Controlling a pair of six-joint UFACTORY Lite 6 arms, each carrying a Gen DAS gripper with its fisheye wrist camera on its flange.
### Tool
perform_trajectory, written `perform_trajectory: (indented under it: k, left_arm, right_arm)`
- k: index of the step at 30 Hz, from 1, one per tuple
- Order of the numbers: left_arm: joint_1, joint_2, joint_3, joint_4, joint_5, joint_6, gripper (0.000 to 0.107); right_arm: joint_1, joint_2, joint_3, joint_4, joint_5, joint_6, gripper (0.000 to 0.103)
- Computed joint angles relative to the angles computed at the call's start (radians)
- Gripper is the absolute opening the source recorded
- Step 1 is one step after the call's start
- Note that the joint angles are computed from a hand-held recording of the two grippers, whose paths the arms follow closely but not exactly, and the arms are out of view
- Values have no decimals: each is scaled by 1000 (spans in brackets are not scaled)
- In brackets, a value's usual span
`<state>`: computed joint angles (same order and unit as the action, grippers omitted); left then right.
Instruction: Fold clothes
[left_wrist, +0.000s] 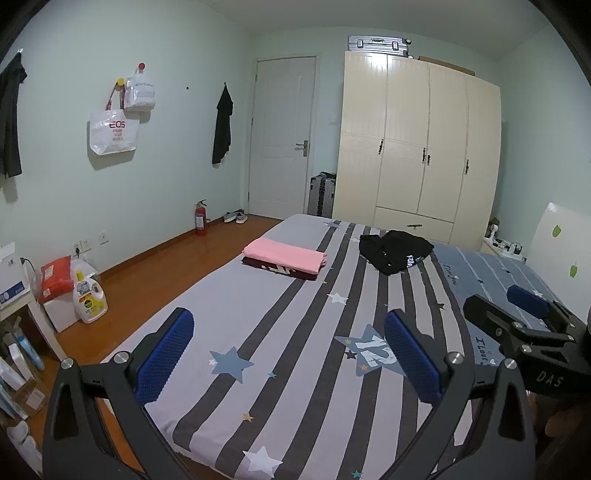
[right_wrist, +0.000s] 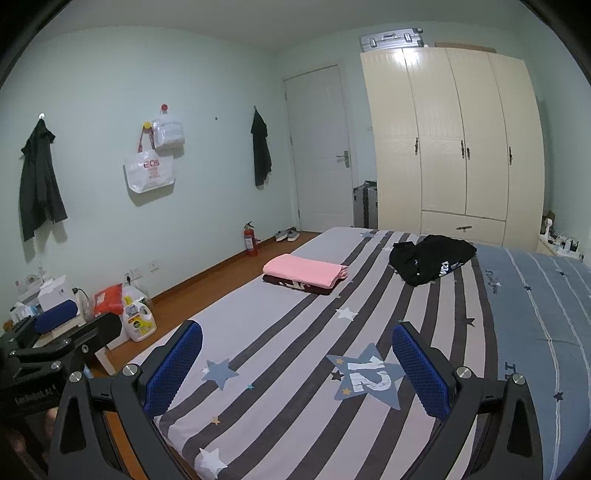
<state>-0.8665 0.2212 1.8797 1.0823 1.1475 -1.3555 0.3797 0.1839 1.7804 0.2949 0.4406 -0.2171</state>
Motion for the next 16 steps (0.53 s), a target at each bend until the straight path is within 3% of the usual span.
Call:
perform_trajectory:
  k: [16]
  left_arm:
    - [3, 18, 24, 0, 6, 18, 102]
  right_arm:
    - [6, 10, 7, -26, -1, 21, 102]
